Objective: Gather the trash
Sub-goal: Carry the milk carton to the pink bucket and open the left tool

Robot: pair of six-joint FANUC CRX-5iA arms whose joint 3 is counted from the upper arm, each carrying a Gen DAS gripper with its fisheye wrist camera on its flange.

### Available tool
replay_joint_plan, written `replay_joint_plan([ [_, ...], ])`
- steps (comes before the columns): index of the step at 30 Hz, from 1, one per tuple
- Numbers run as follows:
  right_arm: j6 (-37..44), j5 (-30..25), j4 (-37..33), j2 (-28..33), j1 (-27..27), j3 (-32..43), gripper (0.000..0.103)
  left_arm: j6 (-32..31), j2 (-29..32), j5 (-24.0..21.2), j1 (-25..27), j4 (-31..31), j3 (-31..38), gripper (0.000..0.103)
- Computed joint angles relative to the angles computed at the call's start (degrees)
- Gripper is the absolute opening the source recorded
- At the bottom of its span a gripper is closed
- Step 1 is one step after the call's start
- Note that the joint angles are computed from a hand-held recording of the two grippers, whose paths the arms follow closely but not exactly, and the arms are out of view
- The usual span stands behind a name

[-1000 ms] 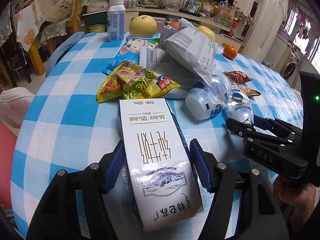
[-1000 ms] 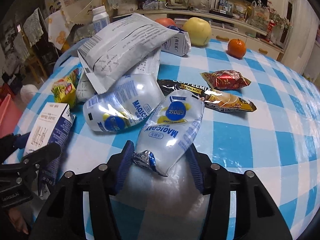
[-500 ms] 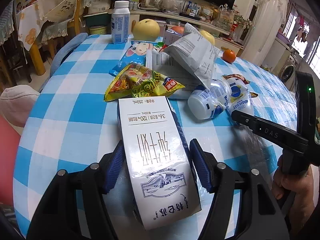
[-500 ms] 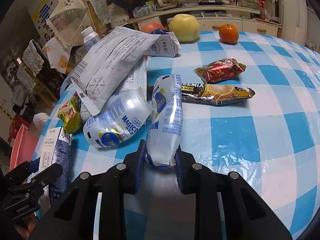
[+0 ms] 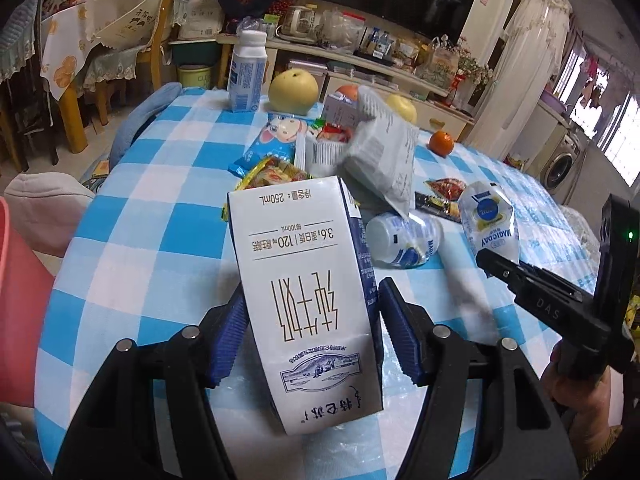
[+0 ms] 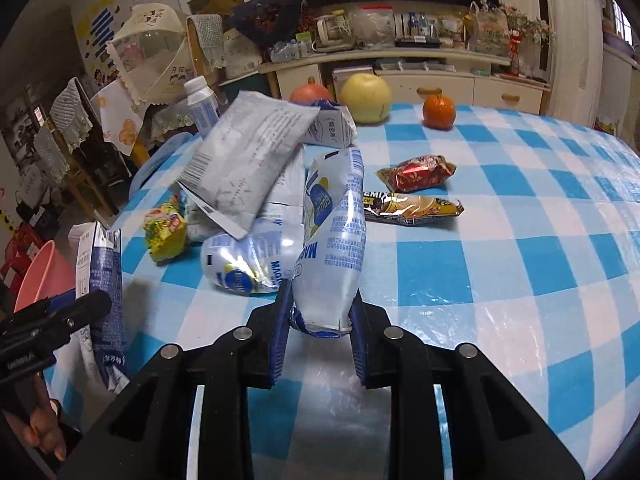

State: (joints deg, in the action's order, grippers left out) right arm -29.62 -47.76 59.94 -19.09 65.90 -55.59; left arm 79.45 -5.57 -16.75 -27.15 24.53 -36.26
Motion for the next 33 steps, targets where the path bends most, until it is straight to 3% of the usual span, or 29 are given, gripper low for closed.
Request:
replay_joint_plan([
  [8,0.9,-2.2,2.8,1.7,4.2,3.6,0.028,-13.2,-5.2,3.9,1.0,16.0,-6.9,0.064],
  [10,1.3,-1.1,3.9,2.8,4.4,4.8,0.028,-18.4,-6.4,5.1,1.0,23.1,-9.1,0.064],
  [19,9.7,7.2,7.5,13.2,4.8,15.3,0.028,-24.9,-15.4,8.5,6.9,34.6,-16.0,0.064],
  [20,11.0,8.5,7.9,14.8,4.7,17.0,0.028,-24.6,-16.2,8.8,8.1,34.5,-16.5,0.064],
  [22,12.6,11.6,8.8,17.5,4.1,19.8,0.028,-19.3,-18.6,8.3,13.1,28.7,-17.0,0.064],
  [27,20.2,18.0,8.2,25.9,3.4,29.5,0.028,2.5,-22.8,2.5,27.9,5.0,-14.9,0.064],
  [33,36.0,21.5,-1.9,35.9,3.5,42.7,0.028,7.7,-21.8,-0.2,36.9,1.9,-14.7,0.064],
])
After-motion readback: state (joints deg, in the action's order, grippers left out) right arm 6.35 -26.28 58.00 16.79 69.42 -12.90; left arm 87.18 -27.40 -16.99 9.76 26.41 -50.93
